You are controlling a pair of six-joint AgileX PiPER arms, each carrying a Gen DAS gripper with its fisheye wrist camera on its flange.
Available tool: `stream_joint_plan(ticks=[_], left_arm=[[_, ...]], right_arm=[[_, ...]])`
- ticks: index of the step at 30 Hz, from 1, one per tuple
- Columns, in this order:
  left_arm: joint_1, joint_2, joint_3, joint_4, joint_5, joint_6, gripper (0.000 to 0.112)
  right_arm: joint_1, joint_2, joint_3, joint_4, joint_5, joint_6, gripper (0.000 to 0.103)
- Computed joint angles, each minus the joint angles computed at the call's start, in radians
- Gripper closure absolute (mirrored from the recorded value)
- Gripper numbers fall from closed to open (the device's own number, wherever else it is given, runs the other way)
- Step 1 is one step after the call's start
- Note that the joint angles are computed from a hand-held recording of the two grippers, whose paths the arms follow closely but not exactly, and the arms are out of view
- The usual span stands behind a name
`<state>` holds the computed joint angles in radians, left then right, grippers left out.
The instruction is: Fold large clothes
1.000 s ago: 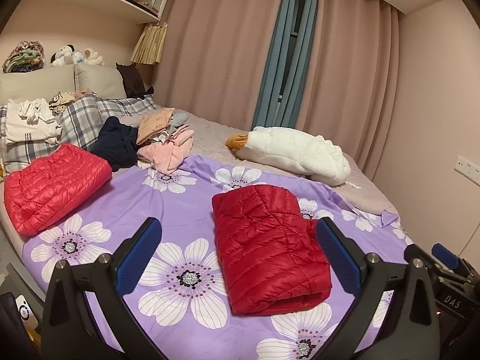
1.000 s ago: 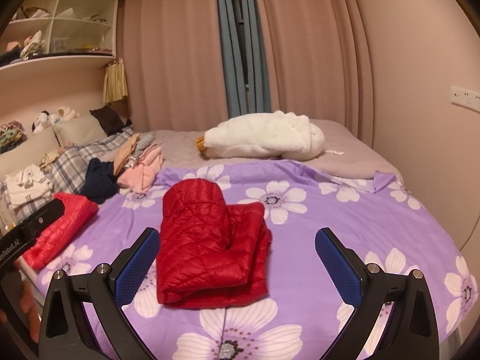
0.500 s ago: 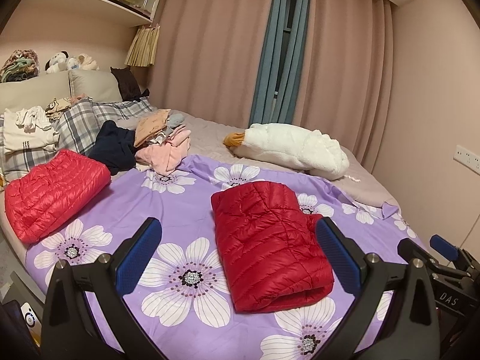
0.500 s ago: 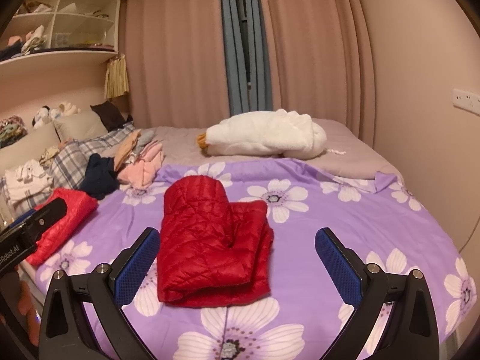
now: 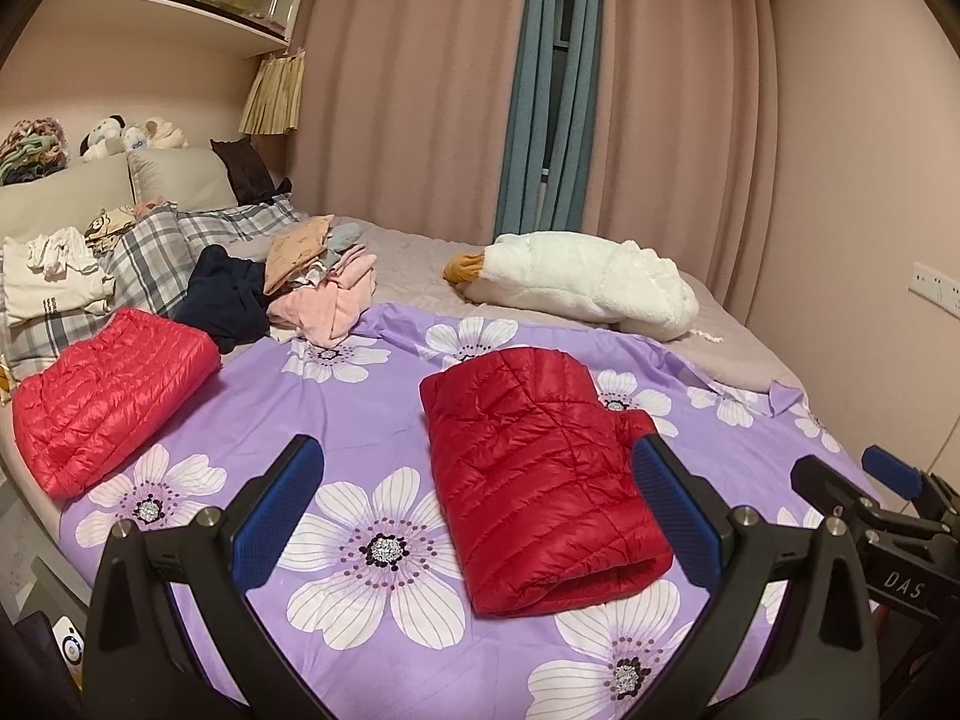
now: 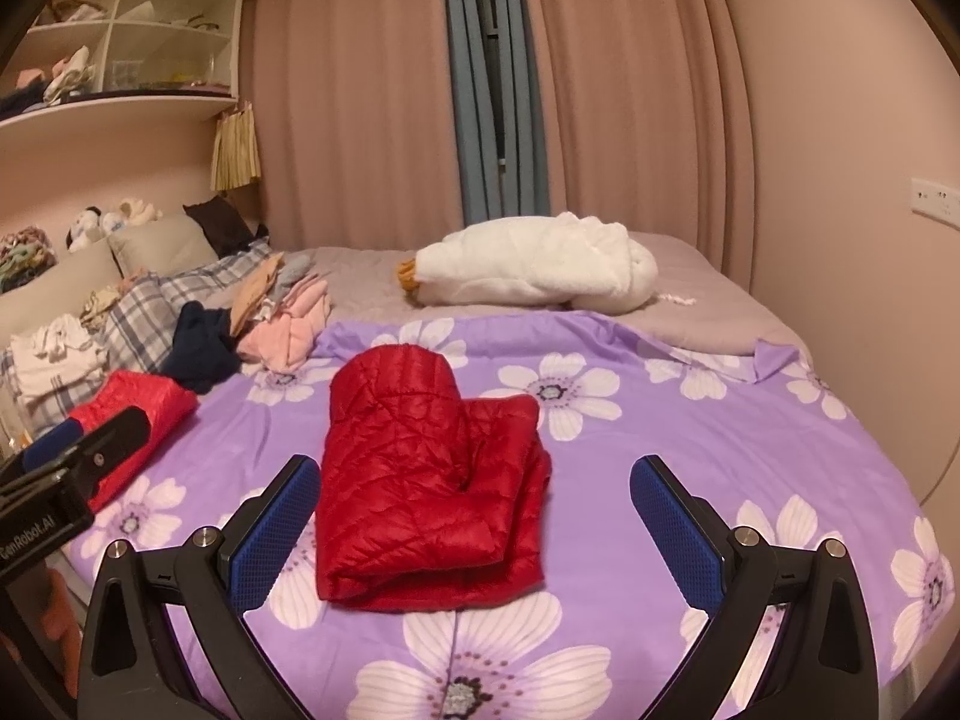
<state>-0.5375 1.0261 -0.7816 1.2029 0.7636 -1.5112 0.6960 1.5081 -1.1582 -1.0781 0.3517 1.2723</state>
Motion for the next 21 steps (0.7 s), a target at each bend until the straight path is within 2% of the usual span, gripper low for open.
stream_joint_plan(ticks=[21], left_arm=[[-0.007,-0.004,0.005,0.011,0.01,-0.001,0.009]], right_arm=[[0.004,0.001,0.004,-0.007,0.002,0.006,0.001]])
